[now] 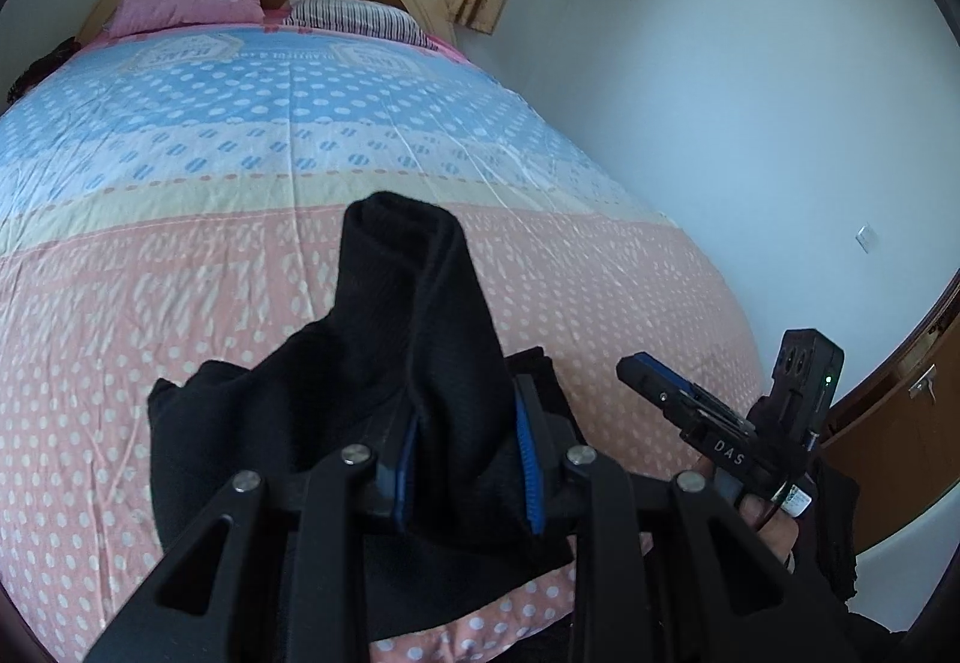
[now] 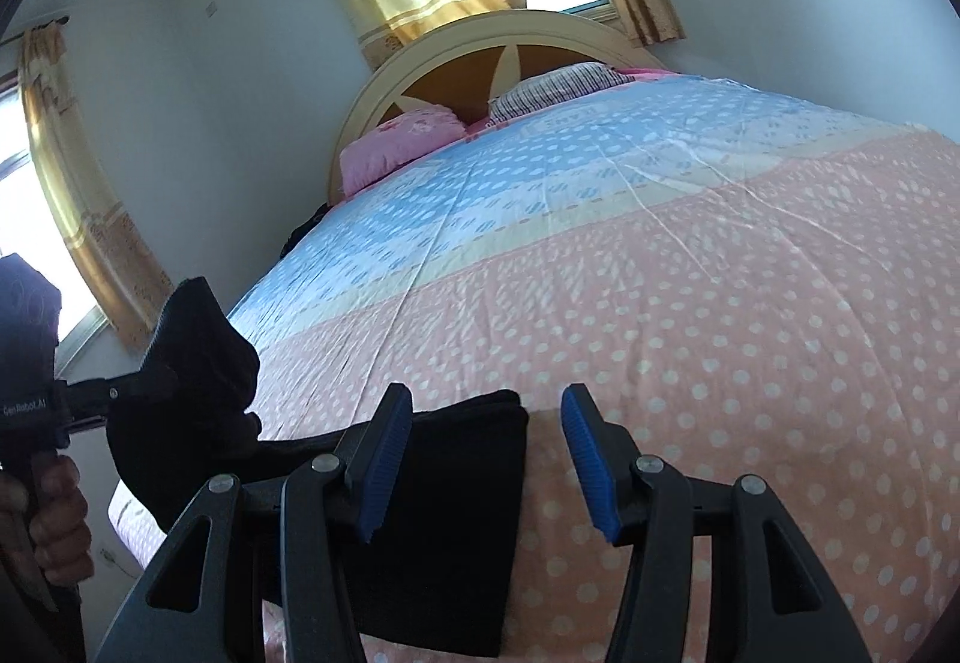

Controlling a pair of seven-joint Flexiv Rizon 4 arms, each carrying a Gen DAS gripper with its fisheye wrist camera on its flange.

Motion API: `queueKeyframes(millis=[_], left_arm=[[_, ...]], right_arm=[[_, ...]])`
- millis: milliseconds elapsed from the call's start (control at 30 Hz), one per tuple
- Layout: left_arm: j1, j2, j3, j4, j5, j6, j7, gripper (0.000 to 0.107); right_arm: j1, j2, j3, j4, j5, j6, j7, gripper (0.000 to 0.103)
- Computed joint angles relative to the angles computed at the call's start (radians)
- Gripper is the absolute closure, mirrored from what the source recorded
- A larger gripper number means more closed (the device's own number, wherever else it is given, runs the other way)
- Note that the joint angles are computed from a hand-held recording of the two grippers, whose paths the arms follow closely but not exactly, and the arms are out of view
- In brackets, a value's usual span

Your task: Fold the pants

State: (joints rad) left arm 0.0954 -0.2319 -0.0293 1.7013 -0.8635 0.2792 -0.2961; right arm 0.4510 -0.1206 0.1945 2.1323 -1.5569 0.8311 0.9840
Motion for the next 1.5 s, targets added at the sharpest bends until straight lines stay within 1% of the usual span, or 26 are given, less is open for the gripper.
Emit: queueKeyframes(millis=[167, 333, 433, 533, 600, 633, 767, 833, 867, 900, 933, 967, 1000, 1100, 1133, 1167, 1200, 1233, 1267, 1300, 1333, 1367, 1400, 1433, 1467, 1500], left_arm=[[-0.042, 0.009, -0.011, 0.037, 0.036, 0.047, -0.004, 0.078], [-0.079, 0.01, -0.018, 0.069, 0.09, 0.088, -0.017, 0.078], [-0.107, 0.023, -0.02, 0.117, 0.116, 0.165, 0.005, 0.078], [-0.125, 0.032, -0.022, 0.154, 0.138, 0.214, 0.015, 0.076], [-0.133, 0.053, -0.022, 0.184, 0.137, 0.245, 0.045, 0.069], [-0.136, 0.063, -0.022, 0.194, 0.136, 0.246, 0.063, 0.068], [-0.132, 0.104, -0.013, 0.212, 0.097, 0.194, 0.118, 0.055], [-0.123, 0.132, 0.0, 0.225, 0.043, 0.17, 0.164, 0.054], [-0.118, 0.137, 0.006, 0.224, 0.018, 0.157, 0.181, 0.049], [-0.114, 0.142, 0.013, 0.226, -0.005, 0.153, 0.196, 0.04], [-0.109, 0.147, 0.02, 0.233, -0.037, 0.167, 0.213, 0.035], [-0.108, 0.146, 0.024, 0.239, -0.065, 0.197, 0.226, 0.029], [-0.107, 0.144, 0.027, 0.246, -0.092, 0.239, 0.244, 0.027], [-0.101, 0.113, 0.03, 0.251, -0.131, 0.374, 0.262, 0.027], [-0.098, 0.095, 0.028, 0.251, -0.141, 0.429, 0.262, 0.027], [-0.095, 0.079, 0.024, 0.248, -0.146, 0.47, 0.256, 0.027], [-0.091, 0.06, 0.021, 0.245, -0.149, 0.509, 0.248, 0.027], [-0.085, 0.039, 0.018, 0.238, -0.143, 0.543, 0.23, 0.027], [-0.076, 0.02, 0.016, 0.227, -0.128, 0.553, 0.2, 0.027], [-0.061, 0.001, 0.015, 0.213, -0.112, 0.54, 0.168, 0.027], [-0.05, -0.016, 0.01, 0.204, -0.103, 0.539, 0.15, 0.027], [-0.047, -0.03, 0.005, 0.204, -0.096, 0.565, 0.138, 0.027], [-0.042, -0.037, 0.0, 0.204, -0.088, 0.577, 0.127, 0.027], [-0.033, -0.046, -0.006, 0.2, -0.083, 0.57, 0.117, 0.027], [-0.026, -0.05, -0.011, 0.198, -0.081, 0.565, 0.109, 0.026], [-0.022, -0.052, -0.016, 0.2, -0.082, 0.57, 0.107, 0.021]], right_arm=[[-0.01, 0.027, 0.003, 0.031, 0.014, -0.012, 0.054, 0.049], [-0.016, 0.025, 0.005, 0.032, 0.019, -0.005, 0.057, 0.049], [-0.016, 0.012, 0.003, 0.024, 0.02, 0.01, 0.044, 0.049], [-0.018, 0.003, -0.002, 0.02, 0.02, 0.026, 0.036, 0.049], [-0.018, 0.001, -0.004, 0.021, 0.021, 0.03, 0.038, 0.049], [-0.019, 0.001, -0.004, 0.022, 0.024, 0.03, 0.039, 0.049], [-0.02, 0.014, -0.001, 0.038, 0.032, 0.015, 0.054, 0.049], [-0.021, 0.021, 0.001, 0.045, 0.032, 0.01, 0.063, 0.049], [-0.021, 0.024, 0.003, 0.046, 0.035, 0.008, 0.063, 0.049], [-0.02, 0.026, 0.004, 0.044, 0.037, 0.007, 0.063, 0.049], [-0.019, 0.027, 0.005, 0.04, 0.033, 0.013, 0.065, 0.049], [-0.02, 0.027, 0.004, 0.033, 0.02, 0.027, 0.071, 0.049], [-0.021, 0.024, 0.002, 0.022, 0.0, 0.045, 0.073, 0.049], [-0.013, -0.01, -0.003, -0.041, -0.033, 0.112, 0.021, 0.048], [-0.005, -0.028, -0.003, -0.067, -0.035, 0.126, -0.01, 0.046], [0.007, -0.048, -0.003, -0.093, -0.027, 0.132, -0.051, 0.041], [0.025, -0.071, 0.0, -0.12, 0.009, 0.122, -0.115, 0.039], [0.048, -0.096, 0.005, -0.147, 0.073, 0.099, -0.201, 0.039], [0.071, -0.117, 0.007, -0.17, 0.133, 0.072, -0.275, 0.039], [0.09, -0.132, 0.004, -0.182, 0.175, 0.05, -0.319, 0.039], [0.101, -0.139, -0.003, -0.184, 0.199, 0.049, -0.332, 0.039], [0.103, -0.141, -0.01, -0.179, 0.218, 0.066, -0.335, 0.039], [0.105, -0.14, -0.014, -0.17, 0.241, 0.075, -0.338, 0.046], [0.111, -0.135, -0.013, -0.161, 0.278, 0.065, -0.355, 0.054], [0.111, -0.126, -0.014, -0.146, 0.299, 0.072, -0.357, 0.074], [0.106, -0.113, -0.017, -0.122, 0.302, 0.096, -0.335, 0.083]])
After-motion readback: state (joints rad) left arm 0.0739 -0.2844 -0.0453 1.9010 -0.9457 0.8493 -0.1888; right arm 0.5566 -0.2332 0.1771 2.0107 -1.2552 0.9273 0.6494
